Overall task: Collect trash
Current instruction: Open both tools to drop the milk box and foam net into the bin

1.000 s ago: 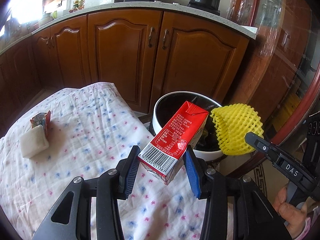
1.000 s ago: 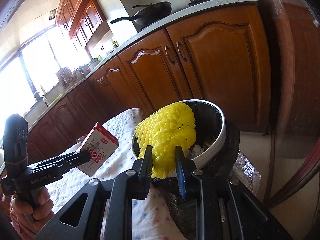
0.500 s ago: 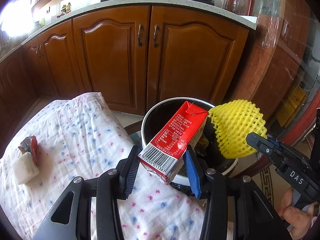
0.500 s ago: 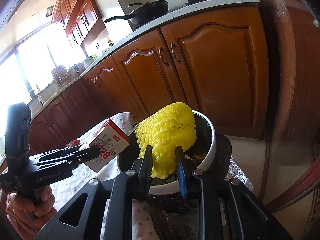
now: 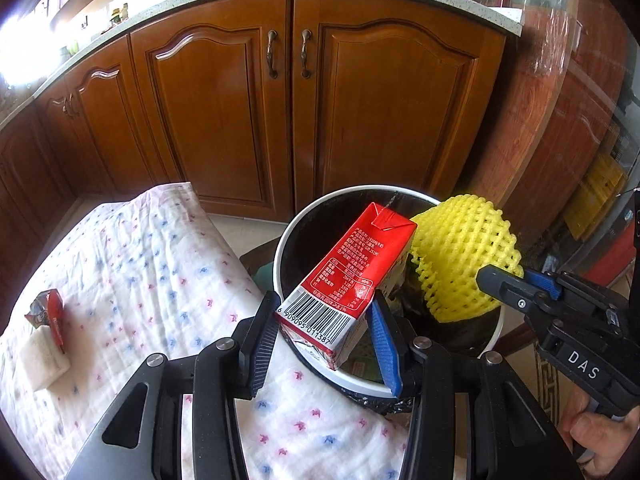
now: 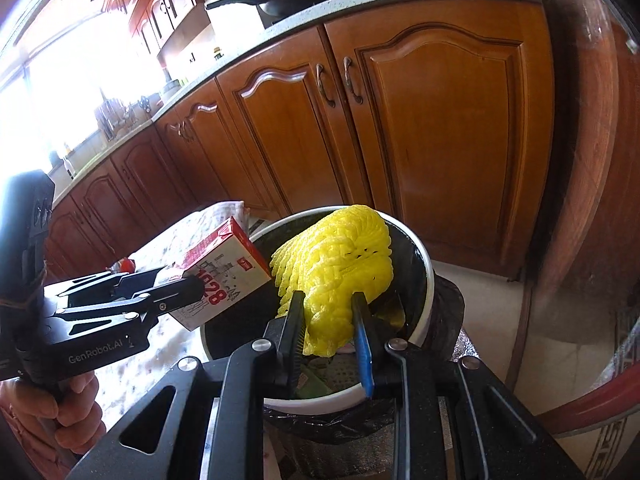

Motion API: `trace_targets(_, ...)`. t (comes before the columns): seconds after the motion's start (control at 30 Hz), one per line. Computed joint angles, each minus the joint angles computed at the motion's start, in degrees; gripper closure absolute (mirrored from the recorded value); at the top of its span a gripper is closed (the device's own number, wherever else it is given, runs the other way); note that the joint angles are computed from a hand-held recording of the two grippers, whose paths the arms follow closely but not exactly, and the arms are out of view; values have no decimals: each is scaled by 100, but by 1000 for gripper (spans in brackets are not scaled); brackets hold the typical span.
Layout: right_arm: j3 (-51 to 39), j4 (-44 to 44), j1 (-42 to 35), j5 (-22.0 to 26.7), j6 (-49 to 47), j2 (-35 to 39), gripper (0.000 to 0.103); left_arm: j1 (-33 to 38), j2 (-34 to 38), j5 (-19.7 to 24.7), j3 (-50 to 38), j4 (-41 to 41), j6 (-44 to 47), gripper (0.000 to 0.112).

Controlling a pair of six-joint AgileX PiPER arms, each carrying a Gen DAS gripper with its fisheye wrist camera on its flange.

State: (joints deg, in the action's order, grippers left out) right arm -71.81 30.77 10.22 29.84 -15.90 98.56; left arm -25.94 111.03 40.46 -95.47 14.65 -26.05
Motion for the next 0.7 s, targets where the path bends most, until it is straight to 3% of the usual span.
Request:
trace_targets(0.17,-214,-207,-1,119,150,208,77,-17,195,225,-335,-186,224,63)
trace_targets(0.23,-281,-305,-11,128,257,247,67,-4,176,191,-317,-219,212,60)
trace_targets(0.3,-321,-305,-33,141,293,245,64,10,104,128,-202,-196,125,58)
trace_targets(0.47,-109,0,-117,25,116,48,52,150,-276,-282,452,-373,45,58)
trace_targets(0.7,531,830,-78,-249,-401,-470,34,362,-1251,-1189,2019,-334,-340,56)
